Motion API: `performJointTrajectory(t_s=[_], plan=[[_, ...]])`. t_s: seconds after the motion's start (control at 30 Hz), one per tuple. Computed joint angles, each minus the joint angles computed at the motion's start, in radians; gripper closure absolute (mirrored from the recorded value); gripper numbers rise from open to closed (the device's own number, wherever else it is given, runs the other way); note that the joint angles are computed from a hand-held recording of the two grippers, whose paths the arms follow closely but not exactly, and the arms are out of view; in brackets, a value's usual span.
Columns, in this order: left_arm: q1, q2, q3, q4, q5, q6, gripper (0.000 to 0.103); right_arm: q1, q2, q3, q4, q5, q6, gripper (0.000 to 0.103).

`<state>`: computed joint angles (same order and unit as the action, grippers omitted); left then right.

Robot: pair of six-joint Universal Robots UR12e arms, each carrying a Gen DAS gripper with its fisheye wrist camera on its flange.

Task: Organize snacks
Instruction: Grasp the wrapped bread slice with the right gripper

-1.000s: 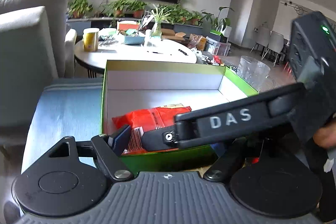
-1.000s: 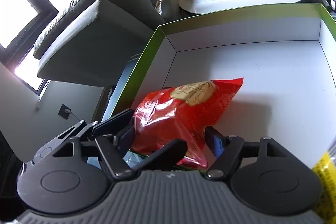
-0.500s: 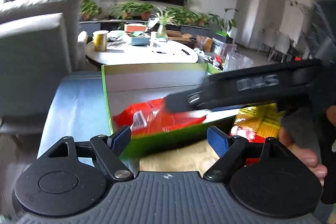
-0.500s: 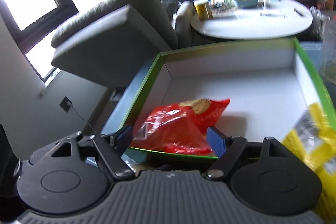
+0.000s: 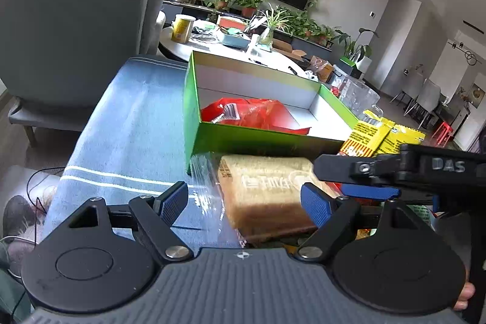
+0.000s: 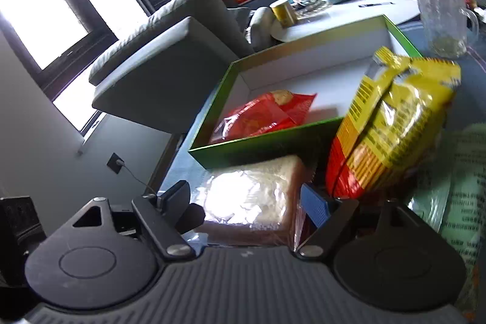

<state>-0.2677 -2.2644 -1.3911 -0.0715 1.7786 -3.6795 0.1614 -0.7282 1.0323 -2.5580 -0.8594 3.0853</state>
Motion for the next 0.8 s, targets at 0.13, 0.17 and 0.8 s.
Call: performJointTrajectory(t_s=[0.13,0.17,0.8], plan=[[-0.003,-0.003,-0.002,-0.008,0.002,-0.002,0.023,0.008,0.001,0.002,-0.001,-0.045,0.031,0.014],[-0.003,-0.004,-0.001,-0.009,0.001,-0.004,0.023,0.009,0.002,0.001,0.002,-0.045,0.040,0.014],[-0.004,-0.016,0.009,-0.006,-0.024,0.018,0.030,0.015,0.011,-0.008,0.041,-0.062,0.008,0.027]])
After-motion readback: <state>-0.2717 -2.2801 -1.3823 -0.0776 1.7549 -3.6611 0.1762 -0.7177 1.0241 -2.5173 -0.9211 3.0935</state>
